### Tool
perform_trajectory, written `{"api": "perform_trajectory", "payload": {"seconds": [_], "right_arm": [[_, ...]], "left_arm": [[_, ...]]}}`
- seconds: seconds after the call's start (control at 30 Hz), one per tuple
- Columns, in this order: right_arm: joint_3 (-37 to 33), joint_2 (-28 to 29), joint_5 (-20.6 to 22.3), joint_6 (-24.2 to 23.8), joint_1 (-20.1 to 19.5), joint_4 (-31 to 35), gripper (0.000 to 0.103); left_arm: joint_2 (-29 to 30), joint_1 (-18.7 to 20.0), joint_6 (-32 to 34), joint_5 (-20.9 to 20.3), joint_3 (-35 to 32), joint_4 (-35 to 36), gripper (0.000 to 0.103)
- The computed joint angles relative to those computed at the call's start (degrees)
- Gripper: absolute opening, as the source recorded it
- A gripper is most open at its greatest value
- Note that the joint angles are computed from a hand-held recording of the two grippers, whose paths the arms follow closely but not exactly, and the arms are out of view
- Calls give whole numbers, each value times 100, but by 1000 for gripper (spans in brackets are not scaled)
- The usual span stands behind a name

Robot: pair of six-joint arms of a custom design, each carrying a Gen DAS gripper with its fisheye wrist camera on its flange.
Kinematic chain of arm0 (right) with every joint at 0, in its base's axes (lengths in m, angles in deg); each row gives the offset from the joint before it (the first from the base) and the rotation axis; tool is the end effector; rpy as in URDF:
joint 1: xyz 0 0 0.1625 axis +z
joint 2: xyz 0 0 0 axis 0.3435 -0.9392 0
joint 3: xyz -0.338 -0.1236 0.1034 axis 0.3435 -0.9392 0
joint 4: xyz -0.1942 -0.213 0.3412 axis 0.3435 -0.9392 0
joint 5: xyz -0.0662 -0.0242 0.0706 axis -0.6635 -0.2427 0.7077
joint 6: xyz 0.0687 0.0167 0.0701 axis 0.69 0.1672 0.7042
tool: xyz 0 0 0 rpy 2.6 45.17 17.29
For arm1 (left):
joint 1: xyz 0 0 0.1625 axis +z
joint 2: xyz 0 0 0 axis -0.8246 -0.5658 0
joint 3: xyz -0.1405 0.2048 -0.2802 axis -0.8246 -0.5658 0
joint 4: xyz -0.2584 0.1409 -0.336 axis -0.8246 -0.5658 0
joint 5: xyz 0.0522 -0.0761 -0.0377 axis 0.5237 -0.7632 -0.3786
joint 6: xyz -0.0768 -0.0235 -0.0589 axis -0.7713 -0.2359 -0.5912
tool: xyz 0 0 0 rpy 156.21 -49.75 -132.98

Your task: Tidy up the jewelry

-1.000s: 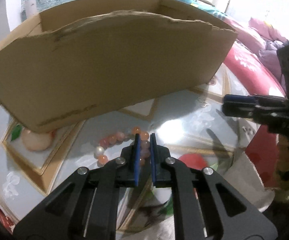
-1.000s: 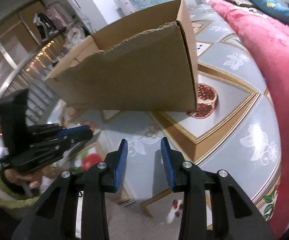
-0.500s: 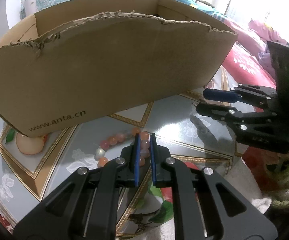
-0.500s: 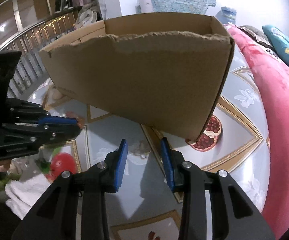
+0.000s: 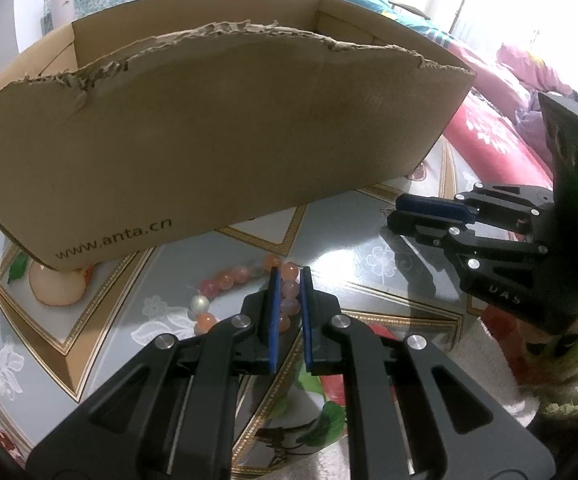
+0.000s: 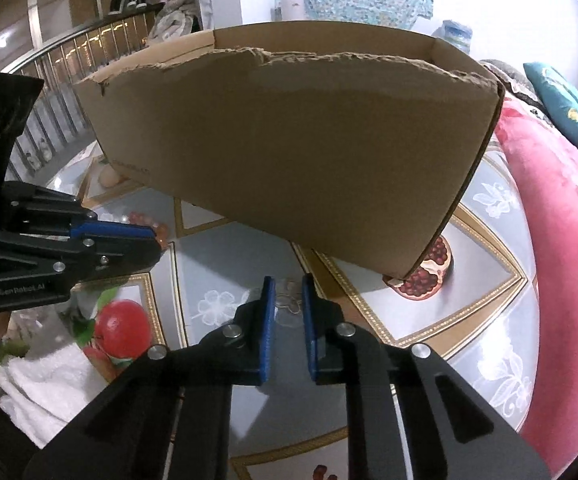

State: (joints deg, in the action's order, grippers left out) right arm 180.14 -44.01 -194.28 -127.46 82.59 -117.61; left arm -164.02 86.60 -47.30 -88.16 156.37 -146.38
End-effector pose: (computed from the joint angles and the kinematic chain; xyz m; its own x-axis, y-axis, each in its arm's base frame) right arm 0.1800 -0.3393 0.0241 -0.6127 -0.6062 0.5071 -0.7583 0.6317 -0.1610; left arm -0.1008 -0.2935 0.1213 -0.8027 0.2036 -0.5605 0.4564 0.8147 -0.3578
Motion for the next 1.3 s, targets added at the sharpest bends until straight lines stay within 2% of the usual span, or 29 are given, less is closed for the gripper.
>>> {"api": "perform_trajectory", "payload": {"seconds": [0.1, 0.17, 0.3, 0.43, 0.5, 0.57, 0.63, 0.8, 0.87, 1.1, 1.3], "right_arm": [[-2, -33, 43, 34, -31, 41, 13], [-5, -83, 92, 49, -64, 118, 5], [-31, -105, 98, 125, -56, 218, 5], [50, -373, 174, 303, -21, 472, 5], [98, -493, 163, 410, 11, 548, 7], [118, -579, 123, 528, 45, 675, 14], [125, -568, 19, 636, 92, 678, 30], [-22, -329, -326, 841, 200, 713, 31], [-74, -297, -295, 926, 162, 819, 31], [-194, 90, -408, 725, 269, 364, 31], [-252, 179, -398, 541, 295, 327, 31]], "left_arm": [[-39, -8, -20, -2, 3, 35, 8], [-43, -7, -20, -5, 2, 40, 8], [-43, -8, -26, -8, 3, 45, 8], [-63, -22, -61, -10, -2, 99, 8], [-85, -31, -71, -9, 5, 118, 8], [-76, -23, -59, -9, 3, 101, 8], [-109, -26, -61, -10, 9, 133, 8], [-110, -30, -70, -15, 12, 131, 8], [-110, -30, -70, -15, 12, 131, 8], [-162, -38, -76, -51, 26, 131, 8], [-106, 15, 13, -78, 25, -18, 8]]}}
